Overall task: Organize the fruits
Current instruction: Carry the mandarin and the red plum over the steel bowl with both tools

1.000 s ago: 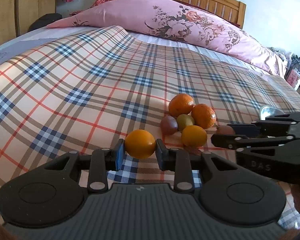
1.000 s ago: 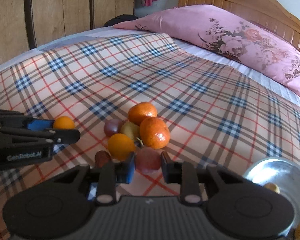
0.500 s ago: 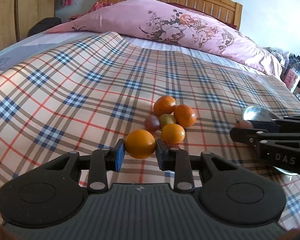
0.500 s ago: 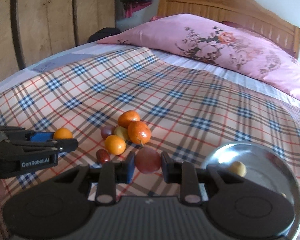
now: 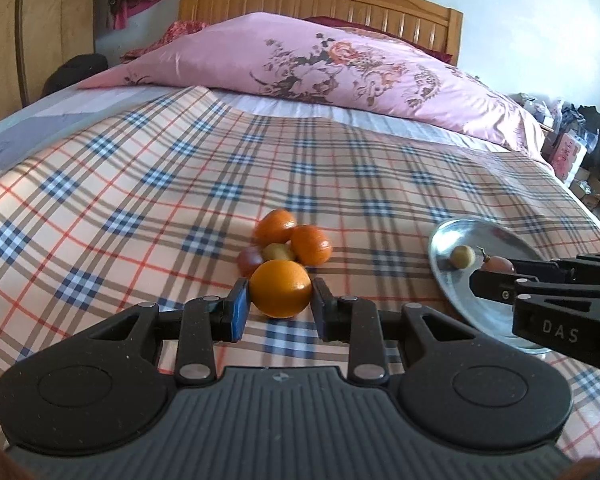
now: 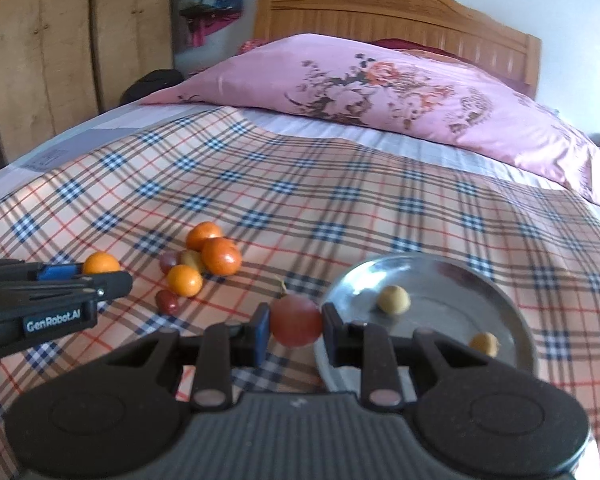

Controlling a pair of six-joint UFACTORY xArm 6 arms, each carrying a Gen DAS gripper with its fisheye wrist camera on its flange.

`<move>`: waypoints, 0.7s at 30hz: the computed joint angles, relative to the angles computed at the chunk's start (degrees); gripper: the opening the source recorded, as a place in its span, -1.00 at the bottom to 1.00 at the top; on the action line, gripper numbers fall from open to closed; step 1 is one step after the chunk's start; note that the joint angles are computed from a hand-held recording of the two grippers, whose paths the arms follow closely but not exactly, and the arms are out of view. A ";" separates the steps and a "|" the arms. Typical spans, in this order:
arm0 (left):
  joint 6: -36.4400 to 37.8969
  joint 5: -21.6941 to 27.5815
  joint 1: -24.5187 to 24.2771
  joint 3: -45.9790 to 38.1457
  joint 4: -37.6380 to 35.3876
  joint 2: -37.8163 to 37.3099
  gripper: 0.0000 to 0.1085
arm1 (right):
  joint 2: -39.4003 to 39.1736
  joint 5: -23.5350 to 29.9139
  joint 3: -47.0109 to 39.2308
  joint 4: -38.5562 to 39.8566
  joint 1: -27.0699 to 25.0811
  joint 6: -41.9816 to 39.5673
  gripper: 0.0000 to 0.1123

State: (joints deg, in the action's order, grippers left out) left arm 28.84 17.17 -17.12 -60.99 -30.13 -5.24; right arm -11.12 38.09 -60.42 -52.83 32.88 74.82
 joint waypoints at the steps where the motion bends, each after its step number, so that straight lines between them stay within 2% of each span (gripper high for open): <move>1: 0.02 0.19 -0.26 0.22 0.00 -0.47 -0.36 | -0.63 0.82 0.37 -0.24 0.22 0.39 -0.56; 21: 0.99 1.33 -4.21 2.51 -0.05 -4.11 -0.36 | -9.95 7.08 7.85 0.76 1.32 4.38 -0.55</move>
